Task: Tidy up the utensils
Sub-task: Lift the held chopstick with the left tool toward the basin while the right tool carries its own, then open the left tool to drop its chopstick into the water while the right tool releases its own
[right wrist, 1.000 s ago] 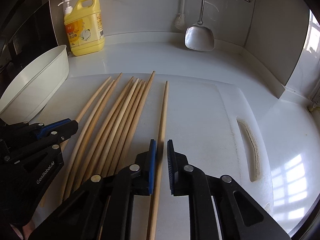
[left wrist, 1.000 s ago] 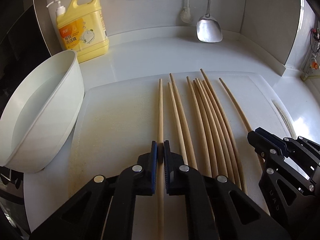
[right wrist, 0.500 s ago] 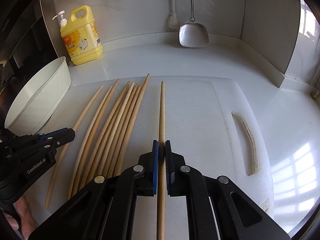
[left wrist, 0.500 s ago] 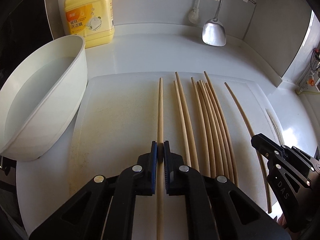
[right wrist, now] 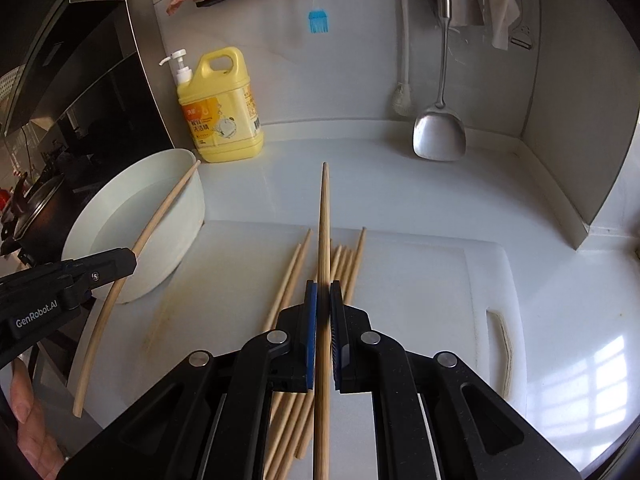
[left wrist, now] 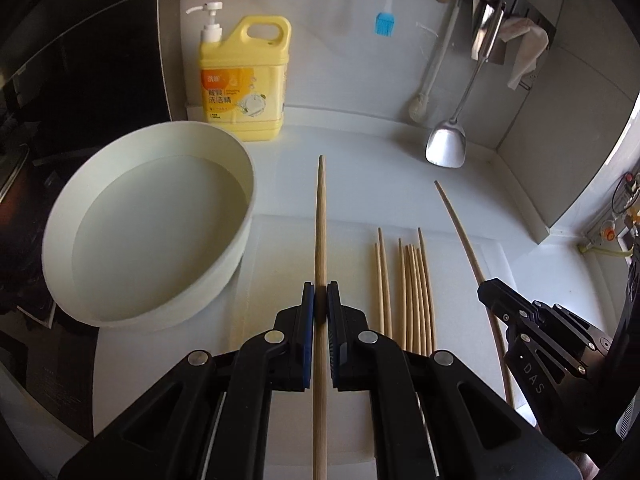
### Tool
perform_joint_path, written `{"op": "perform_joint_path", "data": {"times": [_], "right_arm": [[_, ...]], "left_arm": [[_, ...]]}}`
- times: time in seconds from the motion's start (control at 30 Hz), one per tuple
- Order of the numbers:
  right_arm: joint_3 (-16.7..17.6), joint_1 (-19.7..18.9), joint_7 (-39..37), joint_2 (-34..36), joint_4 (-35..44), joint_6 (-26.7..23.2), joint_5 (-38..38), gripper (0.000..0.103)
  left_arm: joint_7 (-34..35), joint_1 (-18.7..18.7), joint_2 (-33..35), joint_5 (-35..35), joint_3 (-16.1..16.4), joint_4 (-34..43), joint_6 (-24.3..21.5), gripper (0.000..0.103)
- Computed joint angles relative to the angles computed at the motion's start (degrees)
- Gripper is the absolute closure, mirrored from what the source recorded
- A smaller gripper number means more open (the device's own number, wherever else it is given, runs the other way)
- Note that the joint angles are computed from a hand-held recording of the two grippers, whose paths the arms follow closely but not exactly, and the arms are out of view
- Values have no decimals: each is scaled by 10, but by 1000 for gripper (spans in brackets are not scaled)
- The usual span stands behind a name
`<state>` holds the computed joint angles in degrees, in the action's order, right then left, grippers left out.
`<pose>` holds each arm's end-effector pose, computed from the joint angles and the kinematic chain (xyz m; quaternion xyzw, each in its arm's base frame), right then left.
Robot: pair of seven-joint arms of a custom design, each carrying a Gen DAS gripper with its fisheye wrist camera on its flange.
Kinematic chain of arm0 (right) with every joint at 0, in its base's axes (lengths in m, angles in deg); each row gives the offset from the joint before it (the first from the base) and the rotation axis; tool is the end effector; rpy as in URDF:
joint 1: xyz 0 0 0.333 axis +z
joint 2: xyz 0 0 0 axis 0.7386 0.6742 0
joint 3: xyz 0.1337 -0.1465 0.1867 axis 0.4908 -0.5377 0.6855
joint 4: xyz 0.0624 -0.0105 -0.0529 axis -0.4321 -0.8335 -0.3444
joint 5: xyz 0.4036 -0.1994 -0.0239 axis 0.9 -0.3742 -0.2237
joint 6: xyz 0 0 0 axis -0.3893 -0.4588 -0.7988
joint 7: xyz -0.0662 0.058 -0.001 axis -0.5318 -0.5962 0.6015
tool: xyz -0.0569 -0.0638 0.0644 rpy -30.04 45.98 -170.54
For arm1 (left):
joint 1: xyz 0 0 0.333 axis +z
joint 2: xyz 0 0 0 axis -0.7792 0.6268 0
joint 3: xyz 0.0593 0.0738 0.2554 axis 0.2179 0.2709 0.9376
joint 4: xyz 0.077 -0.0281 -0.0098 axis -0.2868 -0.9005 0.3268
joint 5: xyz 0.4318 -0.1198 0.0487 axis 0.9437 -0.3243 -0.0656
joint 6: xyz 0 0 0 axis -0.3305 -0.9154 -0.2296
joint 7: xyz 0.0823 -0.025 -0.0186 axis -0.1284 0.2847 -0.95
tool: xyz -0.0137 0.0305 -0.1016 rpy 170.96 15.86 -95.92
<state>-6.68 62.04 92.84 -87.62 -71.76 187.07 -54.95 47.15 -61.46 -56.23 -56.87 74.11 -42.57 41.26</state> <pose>0.3763 0.2815 0.5943 -0.4983 0.7891 -0.2718 0.2347 0.4797 -0.0649 0.6107 -0.4591 0.8253 -0.3160 0.0907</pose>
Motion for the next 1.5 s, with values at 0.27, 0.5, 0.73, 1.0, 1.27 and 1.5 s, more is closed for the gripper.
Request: {"op": "perform_joint_path", "data": {"times": [0.27,0.5,0.73,1.0,1.27,1.5], "right_arm": [[9,-22,-3,202,194,37,-74,97],[-8,16,14,431,412,40,-137,97],[-51,72,0,597,587,16,-108,97],[-95,107,-32,690,698,-42,-25,97],[-141,139,-55,727,747,-87,39,96],[-186,173,-66,731,756,-106,72,95]], "left_arm": [[27,42,134,-12,25,140,10,96],[64,101,289,-25,11,288,-13,96],[58,154,417,-7,-31,404,-43,96],[49,200,481,26,-81,456,-74,96],[50,217,511,41,-99,491,-102,95],[39,223,526,61,-102,510,-130,84]]}}
